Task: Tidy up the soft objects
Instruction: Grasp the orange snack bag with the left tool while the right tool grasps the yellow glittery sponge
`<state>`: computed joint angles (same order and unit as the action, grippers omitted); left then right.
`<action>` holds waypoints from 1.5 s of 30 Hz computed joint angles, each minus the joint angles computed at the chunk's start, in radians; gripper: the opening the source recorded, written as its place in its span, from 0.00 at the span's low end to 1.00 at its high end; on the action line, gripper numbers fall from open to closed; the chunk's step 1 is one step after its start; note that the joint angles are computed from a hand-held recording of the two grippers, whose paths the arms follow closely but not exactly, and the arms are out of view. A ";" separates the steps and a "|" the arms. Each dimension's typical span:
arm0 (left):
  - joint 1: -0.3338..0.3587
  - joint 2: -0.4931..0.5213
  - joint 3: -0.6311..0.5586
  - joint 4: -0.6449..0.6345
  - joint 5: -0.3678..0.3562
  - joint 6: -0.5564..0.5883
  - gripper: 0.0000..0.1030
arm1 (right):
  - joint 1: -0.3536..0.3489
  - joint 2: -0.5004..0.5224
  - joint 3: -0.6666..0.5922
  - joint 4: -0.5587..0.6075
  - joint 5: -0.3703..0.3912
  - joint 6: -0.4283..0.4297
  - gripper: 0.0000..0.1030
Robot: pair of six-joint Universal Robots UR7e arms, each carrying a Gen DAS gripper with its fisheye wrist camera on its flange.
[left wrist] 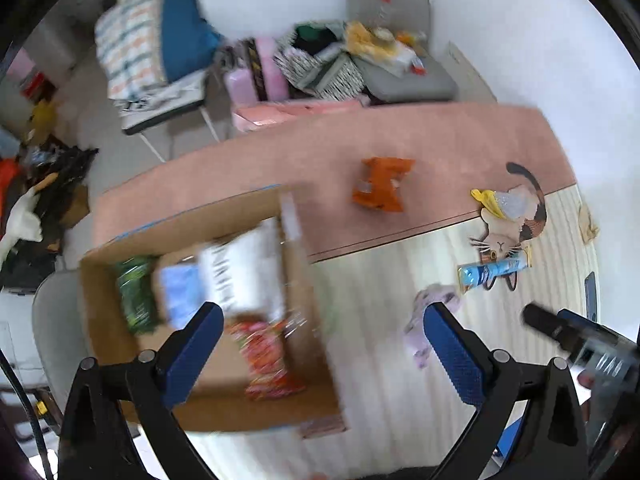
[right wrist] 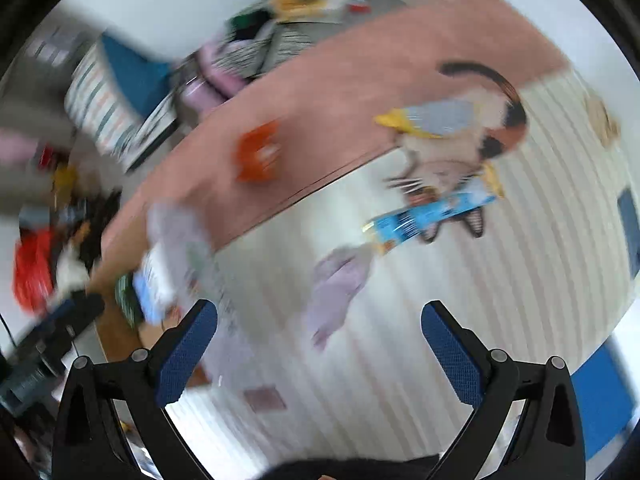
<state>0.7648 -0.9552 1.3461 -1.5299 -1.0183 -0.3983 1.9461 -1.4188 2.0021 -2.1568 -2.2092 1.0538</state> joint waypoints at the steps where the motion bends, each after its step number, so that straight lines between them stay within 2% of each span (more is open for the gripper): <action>1: 0.011 0.047 -0.040 0.013 -0.019 0.006 1.00 | -0.054 -0.040 0.027 -0.033 0.017 -0.012 1.00; 4: 0.036 0.185 -0.154 0.049 -0.034 0.012 0.99 | -0.223 -0.127 0.089 -0.150 0.091 -0.062 1.00; 8: 0.066 0.338 -0.297 0.113 -0.015 -0.001 0.99 | -0.438 -0.147 0.110 -0.263 0.236 -0.108 0.99; 10: 0.083 0.401 -0.364 0.152 -0.017 -0.018 0.99 | -0.507 -0.120 0.093 -0.287 0.279 -0.114 0.93; 12: 0.100 0.454 -0.429 0.188 -0.026 -0.039 0.99 | -0.564 -0.089 0.072 -0.298 0.316 -0.104 0.84; 13: 0.108 0.473 -0.456 0.199 -0.039 -0.030 0.99 | -0.580 -0.076 0.063 -0.302 0.324 -0.101 0.82; 17: 0.126 0.533 -0.524 0.230 -0.040 -0.032 0.99 | -0.642 -0.019 0.027 -0.299 0.348 -0.089 0.62; 19: 0.132 0.552 -0.547 0.238 -0.049 -0.027 0.99 | -0.647 0.010 0.001 -0.274 0.337 -0.128 0.59; 20: 0.136 0.560 -0.555 0.241 -0.054 -0.024 0.99 | -0.637 0.032 -0.028 -0.229 0.314 -0.168 0.52; 21: 0.139 0.569 -0.570 0.247 -0.059 -0.020 0.99 | -0.618 0.054 -0.057 -0.186 0.277 -0.218 0.42; 24: 0.147 0.586 -0.593 0.244 -0.079 0.001 0.99 | -0.559 0.123 -0.139 -0.043 0.145 -0.356 0.40; 26: 0.154 0.597 -0.607 0.241 -0.097 0.015 0.99 | -0.540 0.151 -0.170 0.041 0.108 -0.408 0.40; 29: 0.165 0.625 -0.644 0.255 -0.113 0.014 0.98 | -0.541 0.155 -0.174 0.065 0.133 -0.445 0.42; 31: 0.171 0.645 -0.669 0.266 -0.121 0.014 0.98 | -0.538 0.144 -0.164 0.048 0.122 -0.442 0.56; 32: 0.174 0.658 -0.684 0.272 -0.123 0.014 0.92 | -0.534 0.136 -0.154 0.023 0.114 -0.436 0.69; 33: 0.175 0.671 -0.699 0.280 -0.122 0.013 0.89 | -0.529 0.126 -0.141 -0.005 0.102 -0.428 0.73; 35: 0.175 0.694 -0.723 0.296 -0.115 0.016 0.78 | -0.521 0.121 -0.131 -0.034 0.086 -0.412 0.73; 37: 0.173 0.712 -0.735 0.305 -0.102 0.026 0.71 | -0.519 0.123 -0.129 -0.049 0.076 -0.405 0.73; 41: 0.169 0.748 -0.758 0.328 -0.081 0.041 0.51 | -0.536 0.145 -0.151 -0.038 0.063 -0.386 0.73; 45: 0.165 0.748 -0.743 0.303 -0.057 0.041 0.40 | -0.557 0.177 -0.166 -0.055 0.055 -0.377 0.73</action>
